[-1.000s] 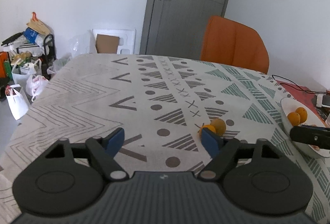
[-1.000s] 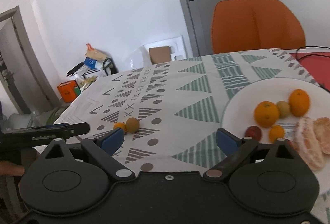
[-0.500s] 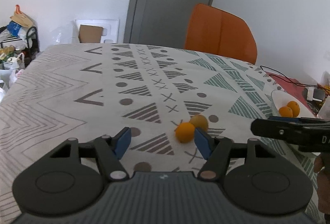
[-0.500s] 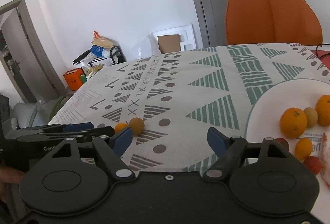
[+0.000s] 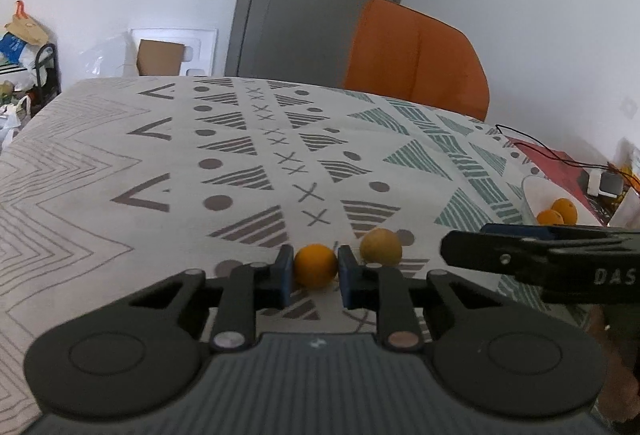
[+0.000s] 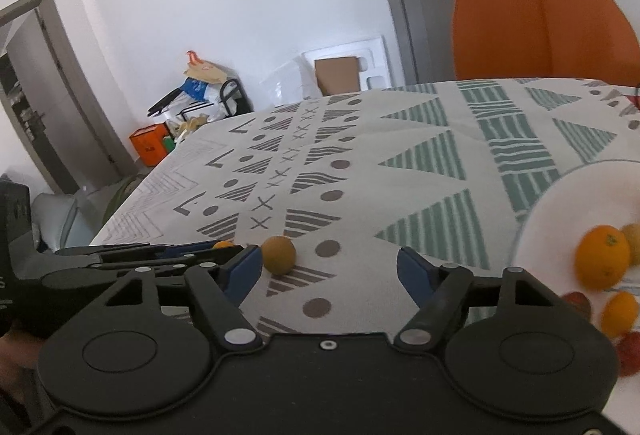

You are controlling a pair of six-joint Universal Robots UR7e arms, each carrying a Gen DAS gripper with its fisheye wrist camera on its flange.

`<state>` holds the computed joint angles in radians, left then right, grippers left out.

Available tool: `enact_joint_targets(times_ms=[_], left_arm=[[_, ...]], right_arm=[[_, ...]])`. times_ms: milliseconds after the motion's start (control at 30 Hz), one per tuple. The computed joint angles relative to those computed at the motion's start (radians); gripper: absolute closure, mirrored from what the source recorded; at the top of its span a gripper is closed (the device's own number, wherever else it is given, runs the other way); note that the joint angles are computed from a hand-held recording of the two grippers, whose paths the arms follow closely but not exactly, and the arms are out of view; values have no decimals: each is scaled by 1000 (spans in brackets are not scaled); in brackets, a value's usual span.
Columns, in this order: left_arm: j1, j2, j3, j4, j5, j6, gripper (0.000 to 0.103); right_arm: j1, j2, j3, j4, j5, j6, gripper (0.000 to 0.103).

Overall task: Organize fruits
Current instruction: 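Grasp a small orange with the left tool while the right grasps the yellow fruit, then carry the small orange and yellow fruit onto the white plate and release both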

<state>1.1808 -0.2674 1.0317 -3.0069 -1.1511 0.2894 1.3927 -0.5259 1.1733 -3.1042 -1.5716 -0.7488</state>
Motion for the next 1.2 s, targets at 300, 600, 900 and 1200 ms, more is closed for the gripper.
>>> enact_joint_targets(times_ms=[300,600,900,1200], left_arm=[[10,-33,38,-61,65,-19,81],[10,-64,85,-110,109,-26,81],[-7,-95,152,-168,102,-15,81],[-33,-116,215,-209,55,13,81]], right_arm=[[16,39,-62,85,-10,-20,40],[24,74,-100,120,-6,-72,41],[32,21,-9,69,-20,-88,80],[17,-68,143,-81,-6,-73,80]])
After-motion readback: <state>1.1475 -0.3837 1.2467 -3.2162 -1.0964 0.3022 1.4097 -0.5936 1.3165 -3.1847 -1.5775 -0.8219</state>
